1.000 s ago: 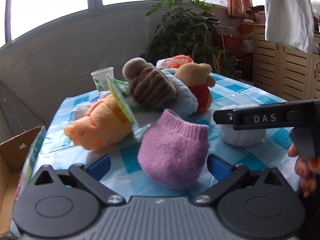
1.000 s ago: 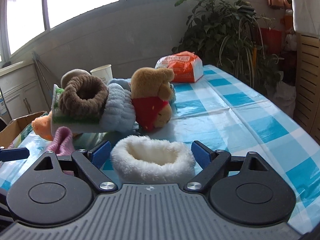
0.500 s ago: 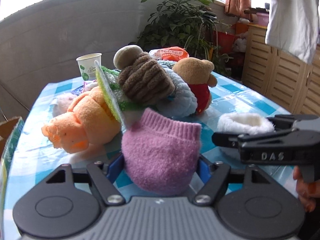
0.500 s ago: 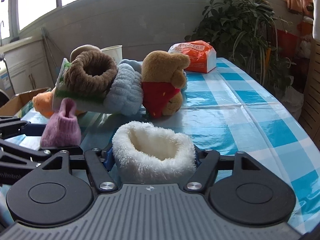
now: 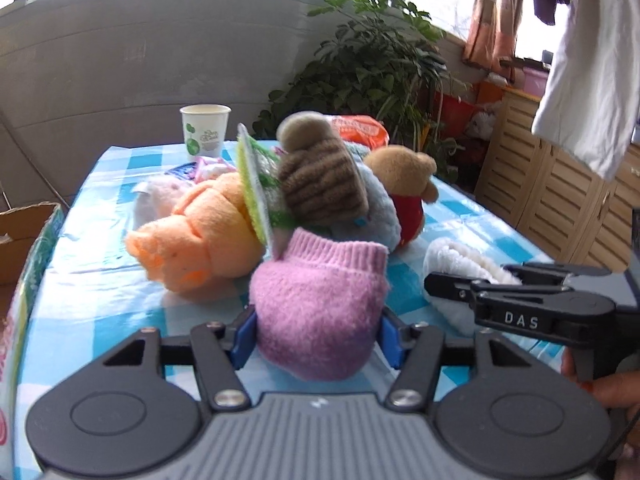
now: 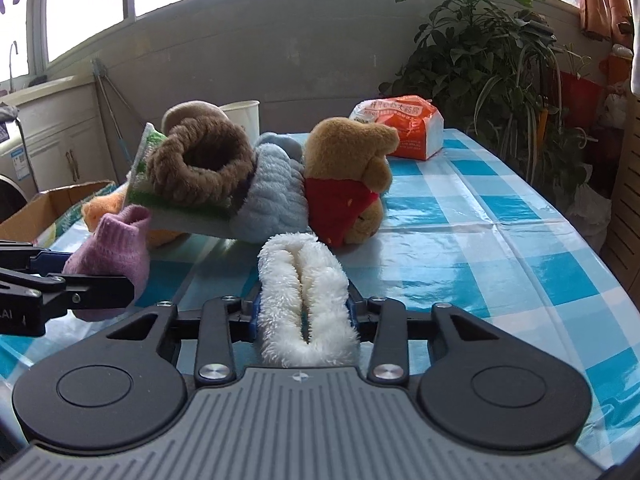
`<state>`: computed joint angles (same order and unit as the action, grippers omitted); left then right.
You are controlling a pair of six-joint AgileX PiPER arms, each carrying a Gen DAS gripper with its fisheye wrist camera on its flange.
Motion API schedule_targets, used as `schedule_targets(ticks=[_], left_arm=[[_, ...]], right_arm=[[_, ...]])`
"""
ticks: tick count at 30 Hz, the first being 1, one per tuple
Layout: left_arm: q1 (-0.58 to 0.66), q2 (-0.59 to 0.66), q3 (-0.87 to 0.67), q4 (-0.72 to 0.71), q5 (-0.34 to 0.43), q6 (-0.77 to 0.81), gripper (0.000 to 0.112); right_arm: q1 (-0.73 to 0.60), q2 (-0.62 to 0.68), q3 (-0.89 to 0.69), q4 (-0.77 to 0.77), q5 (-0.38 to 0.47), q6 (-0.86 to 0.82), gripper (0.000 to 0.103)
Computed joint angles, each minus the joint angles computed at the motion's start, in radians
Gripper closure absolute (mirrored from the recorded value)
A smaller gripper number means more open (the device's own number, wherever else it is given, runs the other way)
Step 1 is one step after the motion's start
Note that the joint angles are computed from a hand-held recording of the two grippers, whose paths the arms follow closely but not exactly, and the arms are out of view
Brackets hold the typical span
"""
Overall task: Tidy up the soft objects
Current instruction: 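Lift the pink sock and white slipper and carry both toward the cardboard box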
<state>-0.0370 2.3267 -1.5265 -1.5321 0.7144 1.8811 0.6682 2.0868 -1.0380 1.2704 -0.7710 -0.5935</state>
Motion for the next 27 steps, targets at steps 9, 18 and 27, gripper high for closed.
schedule_targets(ticks=[9, 18, 27], left_arm=[[0.054, -0.009, -0.018, -0.018, 0.058, -0.054, 0.054], [0.101, -0.008, -0.039, -0.020, 0.119, -0.113, 0.054], [0.122, -0.004, -0.057, -0.038, 0.138, -0.132, 0.054]], right_arm=[[0.039, -0.005, -0.057, -0.003, -0.018, -0.067, 0.058], [0.042, 0.034, -0.139, -0.021, 0.067, -0.089, 0.058], [0.050, 0.112, -0.264, 0.044, 0.063, -0.249, 0.058]])
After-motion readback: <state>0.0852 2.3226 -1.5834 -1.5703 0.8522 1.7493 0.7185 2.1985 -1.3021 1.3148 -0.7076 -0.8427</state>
